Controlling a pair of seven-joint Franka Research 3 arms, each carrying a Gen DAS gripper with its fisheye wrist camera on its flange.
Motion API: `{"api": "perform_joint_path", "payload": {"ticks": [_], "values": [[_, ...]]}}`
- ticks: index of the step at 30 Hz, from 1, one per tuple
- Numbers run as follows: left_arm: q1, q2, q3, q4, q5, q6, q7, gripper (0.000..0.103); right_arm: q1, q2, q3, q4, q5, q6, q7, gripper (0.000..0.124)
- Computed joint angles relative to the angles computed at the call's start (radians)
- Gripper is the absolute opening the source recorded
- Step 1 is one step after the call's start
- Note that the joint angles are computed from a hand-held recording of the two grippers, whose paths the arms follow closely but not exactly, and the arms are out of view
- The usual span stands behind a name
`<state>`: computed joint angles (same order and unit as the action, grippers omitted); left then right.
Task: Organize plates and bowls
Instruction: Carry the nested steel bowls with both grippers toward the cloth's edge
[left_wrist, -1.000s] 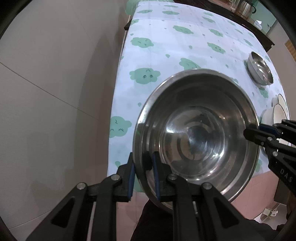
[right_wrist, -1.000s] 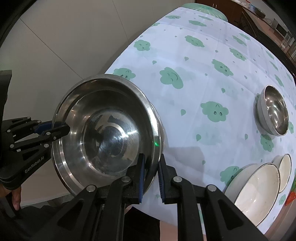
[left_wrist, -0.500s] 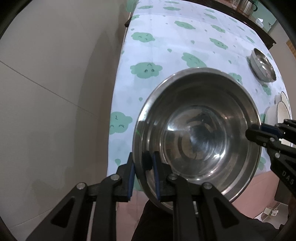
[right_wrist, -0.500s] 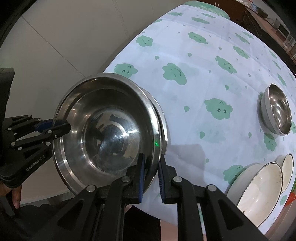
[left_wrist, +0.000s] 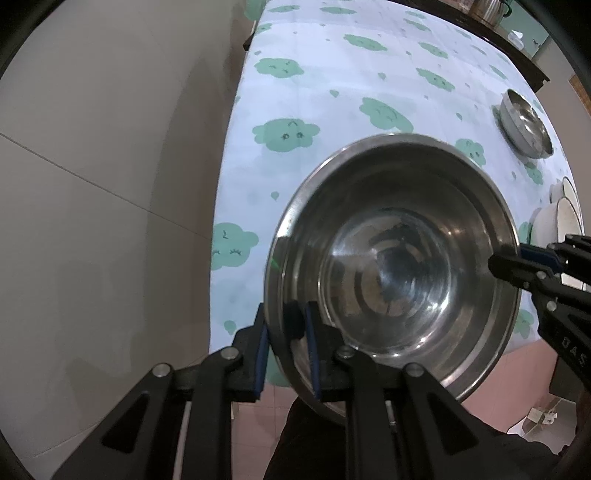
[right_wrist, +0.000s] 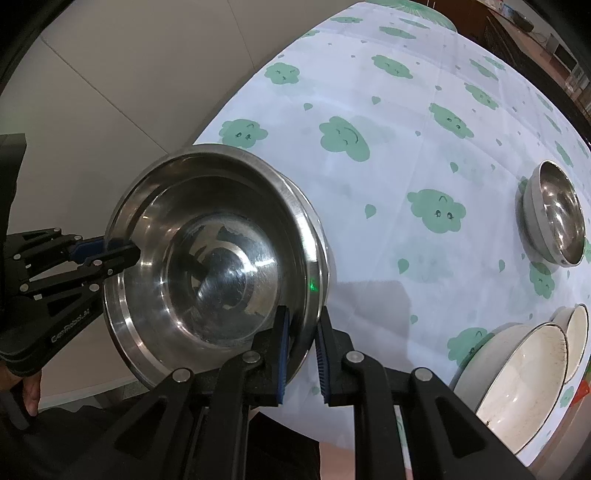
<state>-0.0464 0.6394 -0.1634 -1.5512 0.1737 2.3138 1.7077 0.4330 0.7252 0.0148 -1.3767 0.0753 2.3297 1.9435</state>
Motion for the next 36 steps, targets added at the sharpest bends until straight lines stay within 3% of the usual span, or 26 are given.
{"api": "perform_joint_path", "payload": {"ticks": [36], "values": [[0.035, 0.066, -0.019, 0.069, -0.073, -0.042, 0.070, 0.017, 0.062, 0.053, -0.049, 0.097, -0.143, -0.065, 0.040, 0.018]]}}
